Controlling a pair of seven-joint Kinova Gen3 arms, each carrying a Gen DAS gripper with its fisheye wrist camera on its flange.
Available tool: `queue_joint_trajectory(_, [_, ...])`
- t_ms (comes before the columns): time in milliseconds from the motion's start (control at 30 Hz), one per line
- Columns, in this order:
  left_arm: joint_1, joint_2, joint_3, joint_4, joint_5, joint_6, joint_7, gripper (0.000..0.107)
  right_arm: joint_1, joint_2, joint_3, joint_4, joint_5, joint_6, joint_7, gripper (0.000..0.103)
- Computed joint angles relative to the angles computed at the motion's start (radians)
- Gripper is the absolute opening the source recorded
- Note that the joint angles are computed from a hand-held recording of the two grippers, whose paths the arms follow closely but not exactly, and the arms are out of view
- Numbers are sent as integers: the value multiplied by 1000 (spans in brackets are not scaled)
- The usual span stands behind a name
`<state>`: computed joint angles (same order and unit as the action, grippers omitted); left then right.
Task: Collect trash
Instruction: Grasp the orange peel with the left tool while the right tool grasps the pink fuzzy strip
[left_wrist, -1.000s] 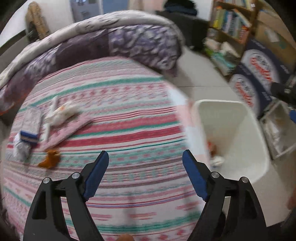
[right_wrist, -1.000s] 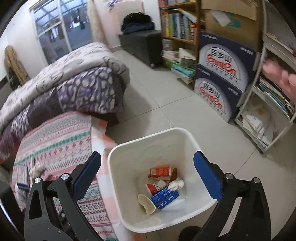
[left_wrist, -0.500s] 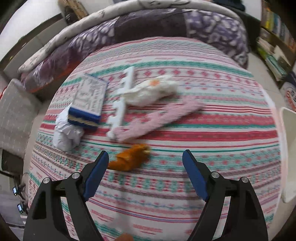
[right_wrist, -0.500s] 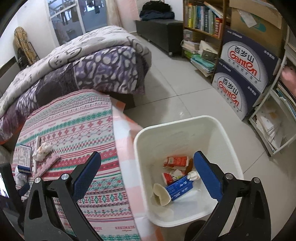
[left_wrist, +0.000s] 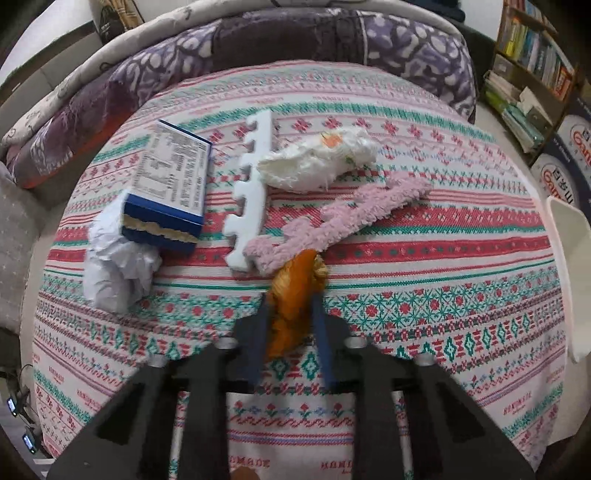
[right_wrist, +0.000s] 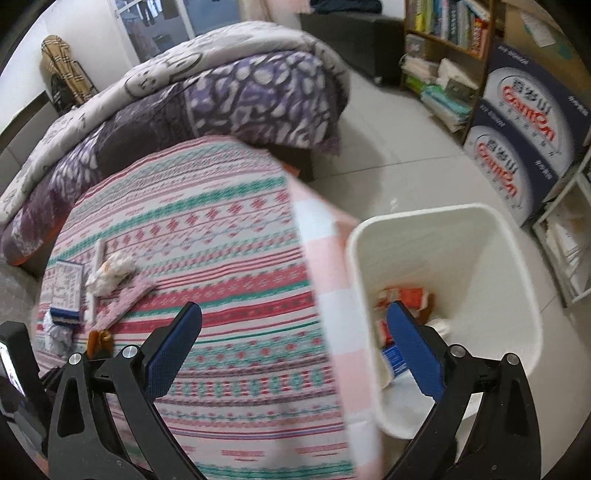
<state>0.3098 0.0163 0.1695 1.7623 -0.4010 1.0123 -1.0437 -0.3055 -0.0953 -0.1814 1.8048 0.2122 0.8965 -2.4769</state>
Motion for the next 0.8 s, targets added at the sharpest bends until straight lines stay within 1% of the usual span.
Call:
queue_joint_trajectory(133, [-23,-63,-10,-6,35,1,-8,13,-30,45,-13,-25,-36,-20,11,96])
queue_joint_trajectory(233, [-61,-134,-20,-12,76,-10,-30,13,-61,83,-16,-55,-74,-25,32,95])
queue_joint_trajectory(300, [-89,-172,-24,-20,106,-13,-49,12,-79,107,-13,-70,-110,-45,31,94])
queue_joint_trajectory(367, [-121,-209,-27,-36,128,-10,-60,12,-92,140,-7,-92,-166,-68,24,87])
queue_joint_trajectory(400, [-138,-229,-21,-43,128,-8,-54,12,-84,160,-22,-107,-184,-74,4,86])
queue_joint_trajectory(433, [-154,-240,-12,-50,125,-7,-48,12,-95,182,-23,-124,-194,-81,-31,84])
queue_joint_trajectory(467, [-169,-255,-13,-62,129,-7,-51,12,-124,201,-7,-140,-188,-84,-72,82])
queue_joint_trajectory(533, [-194,-283,-16,-71,144,-10,-59,12,-216,242,65,-182,-181,-81,-153,79])
queue_joint_trajectory(600, [-219,-304,-19,-82,162,-13,-66,13,-309,276,149,-221,-172,-69,-235,78])
queue_joint_trajectory(633, [-230,-309,-20,-88,171,-13,-69,13,-342,296,176,-245,-162,-56,-275,78])
queue_joint_trajectory(667, [-237,-311,-30,-95,187,-12,-80,13,-363,316,184,-272,-138,-36,-316,78])
queue_joint_trajectory(700, [-247,-315,-32,-98,197,-11,-84,13,-372,343,173,-309,-105,-6,-357,78])
queue_joint_trajectory(767, [-261,-320,-41,-99,219,-11,-95,13,-363,401,122,-390,-42,76,-397,78])
queue_joint_trajectory(800, [-267,-319,-45,-103,230,-7,-102,13,-380,431,115,-428,-1,116,-412,80])
